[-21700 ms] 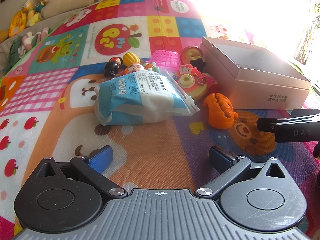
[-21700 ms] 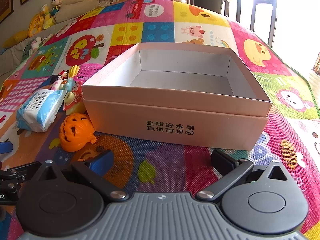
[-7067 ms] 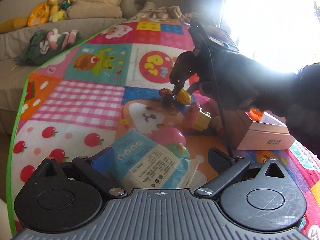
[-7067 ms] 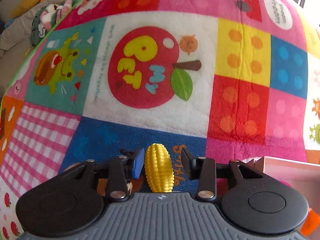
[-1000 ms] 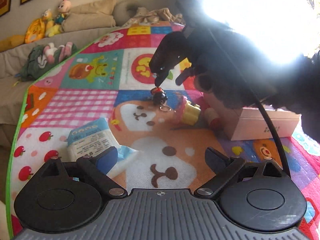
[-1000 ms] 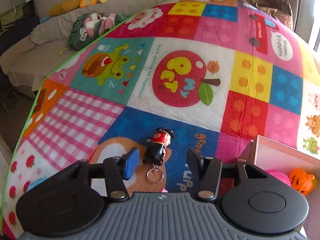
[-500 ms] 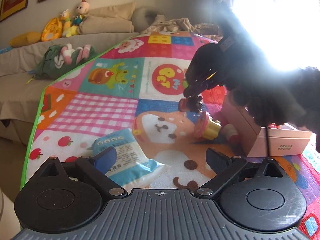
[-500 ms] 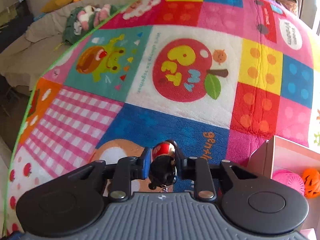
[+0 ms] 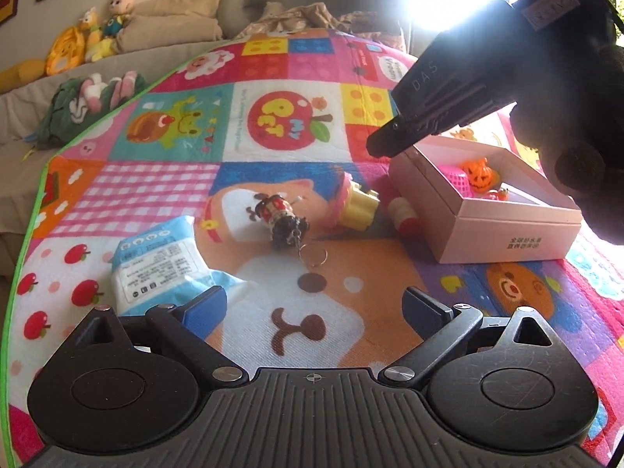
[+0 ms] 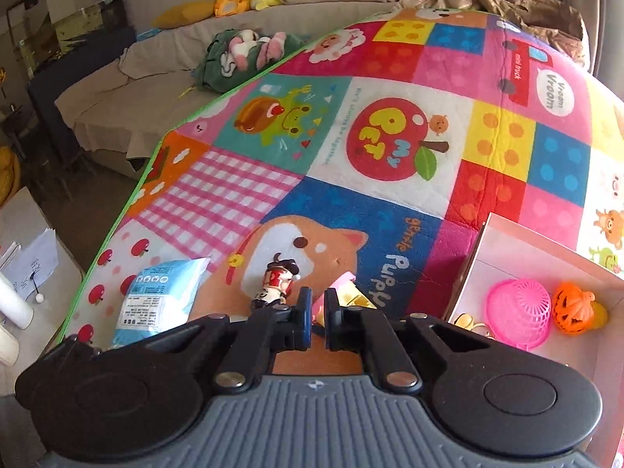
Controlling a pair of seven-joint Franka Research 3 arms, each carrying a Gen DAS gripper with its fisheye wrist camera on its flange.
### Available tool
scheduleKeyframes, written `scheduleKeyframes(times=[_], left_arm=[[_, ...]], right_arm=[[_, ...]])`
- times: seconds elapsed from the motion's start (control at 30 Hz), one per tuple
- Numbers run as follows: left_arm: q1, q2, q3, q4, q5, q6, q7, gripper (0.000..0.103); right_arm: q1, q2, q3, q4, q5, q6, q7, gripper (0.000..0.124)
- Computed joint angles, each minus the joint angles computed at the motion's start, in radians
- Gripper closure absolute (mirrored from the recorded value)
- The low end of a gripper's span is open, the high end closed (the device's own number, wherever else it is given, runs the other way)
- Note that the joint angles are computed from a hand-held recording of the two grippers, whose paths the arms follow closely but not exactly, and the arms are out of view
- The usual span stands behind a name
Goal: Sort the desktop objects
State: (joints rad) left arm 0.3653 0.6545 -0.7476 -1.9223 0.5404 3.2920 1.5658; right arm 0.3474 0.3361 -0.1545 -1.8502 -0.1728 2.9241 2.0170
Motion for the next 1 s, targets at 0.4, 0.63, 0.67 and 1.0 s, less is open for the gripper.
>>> scheduleKeyframes(times=[0.4,0.63,0.67,1.0], left_arm=[[0.084,0.071,-0.121,0.024,-0.093,-0.092,0.097,0.003],[0.048,0.057,-0.093,0.035,-0.171,-0.119,0.143,0.003],[0.039,0.051,-0.084,0.036,-0.183,-0.121,0.145,0.003],[0.042,0.041,-0.096,0.03,-0.262,-0.145,0.209,0.003]], right_arm=[[-0.005,0.084,-0.014,0.092,0.0,-0.065,0.063,0.094],[0.015,0.219,-0.041,0.255,0.017,-0.153,0.114,0.089],[0.029,0.243,-0.062,0.278,-0.002,-0.151,0.14,0.083],[0.004,0.263,-0.018,0.297,-0.024,-0.171,0.074,0.079]])
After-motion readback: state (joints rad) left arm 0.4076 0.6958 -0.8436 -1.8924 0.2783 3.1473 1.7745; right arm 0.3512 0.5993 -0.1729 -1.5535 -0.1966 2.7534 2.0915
